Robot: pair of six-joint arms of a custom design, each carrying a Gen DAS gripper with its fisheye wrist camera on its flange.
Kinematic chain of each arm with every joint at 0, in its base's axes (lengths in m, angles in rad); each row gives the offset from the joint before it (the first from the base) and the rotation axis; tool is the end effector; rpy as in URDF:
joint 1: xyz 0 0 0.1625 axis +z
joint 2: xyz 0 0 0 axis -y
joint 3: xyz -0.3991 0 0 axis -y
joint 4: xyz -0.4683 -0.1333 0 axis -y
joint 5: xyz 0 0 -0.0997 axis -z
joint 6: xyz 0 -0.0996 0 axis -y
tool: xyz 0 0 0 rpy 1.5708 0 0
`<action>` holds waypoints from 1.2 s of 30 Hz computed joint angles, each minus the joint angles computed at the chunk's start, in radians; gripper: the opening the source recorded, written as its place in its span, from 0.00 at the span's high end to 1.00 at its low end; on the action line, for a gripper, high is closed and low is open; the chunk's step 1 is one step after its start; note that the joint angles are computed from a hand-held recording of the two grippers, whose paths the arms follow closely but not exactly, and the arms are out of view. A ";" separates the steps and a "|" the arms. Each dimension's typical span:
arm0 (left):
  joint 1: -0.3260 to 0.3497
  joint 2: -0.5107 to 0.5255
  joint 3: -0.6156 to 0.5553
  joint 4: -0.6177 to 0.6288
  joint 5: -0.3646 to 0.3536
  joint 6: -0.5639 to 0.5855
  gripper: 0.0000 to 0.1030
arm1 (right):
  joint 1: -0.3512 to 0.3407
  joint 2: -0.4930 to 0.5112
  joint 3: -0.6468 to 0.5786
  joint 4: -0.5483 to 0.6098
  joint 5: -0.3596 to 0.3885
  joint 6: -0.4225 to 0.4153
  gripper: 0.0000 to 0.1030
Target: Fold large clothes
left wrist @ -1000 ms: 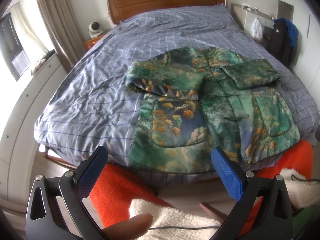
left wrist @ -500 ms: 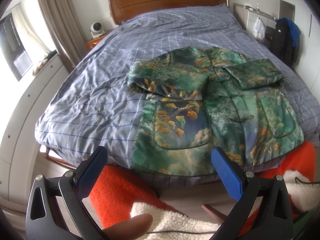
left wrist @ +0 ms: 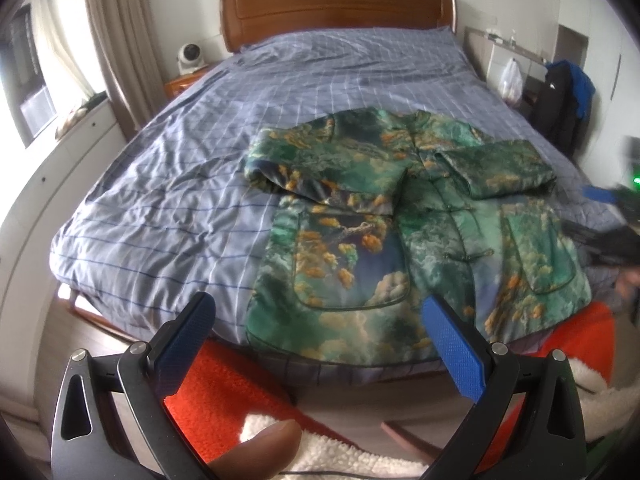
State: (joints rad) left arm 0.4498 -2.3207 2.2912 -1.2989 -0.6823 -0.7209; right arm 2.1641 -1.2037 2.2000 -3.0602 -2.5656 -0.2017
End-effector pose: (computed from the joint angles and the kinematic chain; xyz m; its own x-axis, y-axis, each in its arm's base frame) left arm -0.1586 -0.3104 0.3835 -0.6570 0.2088 -0.7244 0.5865 0.7453 -0.3170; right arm 0.3271 -0.3960 0.1413 -0.5612 -0.1222 0.8186 -0.6174 0.7204 -0.3158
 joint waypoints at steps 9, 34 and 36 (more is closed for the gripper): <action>0.016 -0.016 -0.043 0.190 0.035 -0.216 0.00 | -0.208 0.340 -0.329 -0.112 0.016 -0.394 0.00; 0.057 0.096 -0.025 0.042 -0.031 -0.085 0.00 | -0.496 -0.689 0.236 -0.239 -0.200 0.104 0.69; 0.059 0.099 -0.031 0.054 -0.030 -0.100 0.00 | -0.519 -0.748 0.283 -0.216 -0.165 0.137 0.56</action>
